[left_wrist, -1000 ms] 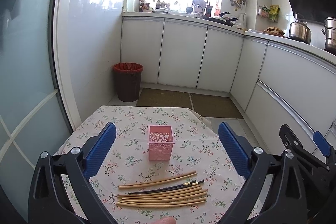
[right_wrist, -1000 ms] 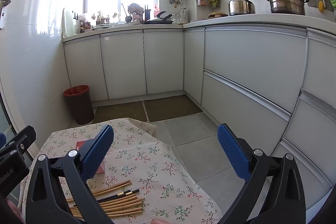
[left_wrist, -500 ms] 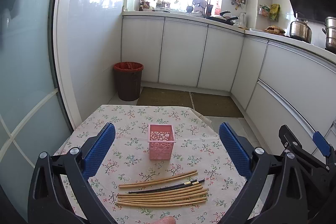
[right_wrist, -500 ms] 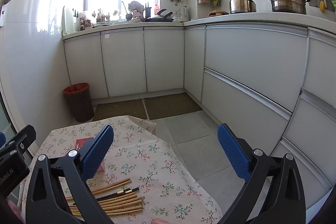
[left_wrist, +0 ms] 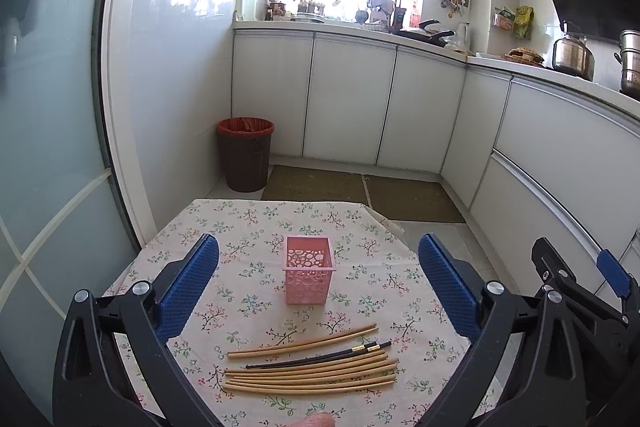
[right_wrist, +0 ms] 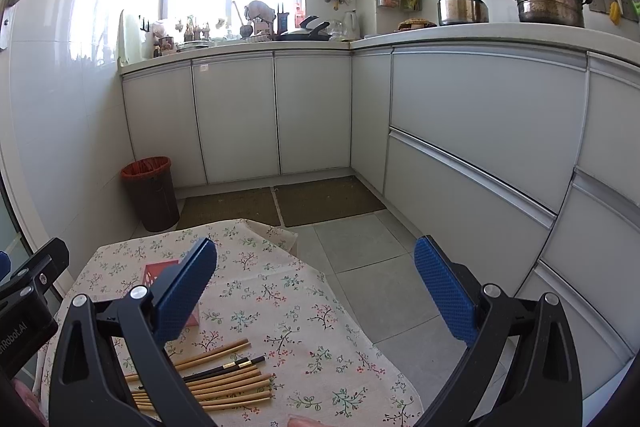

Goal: Organize utensils

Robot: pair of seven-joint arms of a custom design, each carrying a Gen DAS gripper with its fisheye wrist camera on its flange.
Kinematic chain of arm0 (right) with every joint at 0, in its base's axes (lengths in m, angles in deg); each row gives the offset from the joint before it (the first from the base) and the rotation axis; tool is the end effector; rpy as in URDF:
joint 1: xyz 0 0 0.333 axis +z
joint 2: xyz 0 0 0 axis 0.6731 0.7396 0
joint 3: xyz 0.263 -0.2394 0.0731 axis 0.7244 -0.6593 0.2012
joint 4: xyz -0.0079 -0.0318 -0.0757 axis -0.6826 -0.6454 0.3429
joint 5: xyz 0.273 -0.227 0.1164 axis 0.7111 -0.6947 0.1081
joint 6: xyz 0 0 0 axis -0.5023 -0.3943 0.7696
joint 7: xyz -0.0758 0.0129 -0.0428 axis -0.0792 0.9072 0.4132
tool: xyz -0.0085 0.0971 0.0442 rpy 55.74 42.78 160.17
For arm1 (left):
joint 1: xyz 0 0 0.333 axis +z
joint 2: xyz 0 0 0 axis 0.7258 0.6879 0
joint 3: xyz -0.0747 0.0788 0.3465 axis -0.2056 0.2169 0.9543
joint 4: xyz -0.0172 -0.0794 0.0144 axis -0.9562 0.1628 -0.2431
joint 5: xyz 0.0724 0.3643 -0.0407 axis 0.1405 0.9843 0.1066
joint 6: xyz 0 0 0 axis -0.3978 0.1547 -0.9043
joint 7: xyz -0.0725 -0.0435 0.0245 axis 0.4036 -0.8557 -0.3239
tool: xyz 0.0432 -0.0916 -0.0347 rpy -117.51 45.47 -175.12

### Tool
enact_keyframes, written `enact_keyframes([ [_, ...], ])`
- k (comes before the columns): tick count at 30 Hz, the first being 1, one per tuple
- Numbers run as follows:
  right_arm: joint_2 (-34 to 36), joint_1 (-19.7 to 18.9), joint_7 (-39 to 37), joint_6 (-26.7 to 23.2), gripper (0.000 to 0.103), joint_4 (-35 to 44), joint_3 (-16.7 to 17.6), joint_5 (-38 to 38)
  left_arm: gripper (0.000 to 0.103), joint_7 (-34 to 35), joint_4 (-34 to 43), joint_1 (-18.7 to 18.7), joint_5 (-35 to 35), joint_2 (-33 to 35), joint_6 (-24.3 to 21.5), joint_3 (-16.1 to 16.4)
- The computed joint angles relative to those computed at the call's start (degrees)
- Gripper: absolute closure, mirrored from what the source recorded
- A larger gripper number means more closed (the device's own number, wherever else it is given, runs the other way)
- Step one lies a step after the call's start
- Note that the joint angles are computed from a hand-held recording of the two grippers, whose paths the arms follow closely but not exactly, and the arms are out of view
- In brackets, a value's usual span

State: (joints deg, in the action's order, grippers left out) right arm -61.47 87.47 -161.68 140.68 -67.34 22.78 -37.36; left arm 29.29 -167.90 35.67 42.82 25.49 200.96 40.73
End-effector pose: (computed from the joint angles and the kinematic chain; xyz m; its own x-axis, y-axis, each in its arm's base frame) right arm 0.5077 0.3998 0.6978 -0.6816 -0.7304 -0.0428 -0.2561 0.2930 -0.9212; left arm 0.5916 -0.2449 0.7139 -0.4197 -0.9027 0.0949 -0.4367 0.1091 -0.8930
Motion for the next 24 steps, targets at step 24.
enact_keyframes([
  [24, 0.08, -0.26, -0.25, 0.15, 0.006, 0.18, 0.03, 1.22, 0.007, -1.45, 0.70, -0.27, 1.92, 0.44, -1.14, 0.41],
])
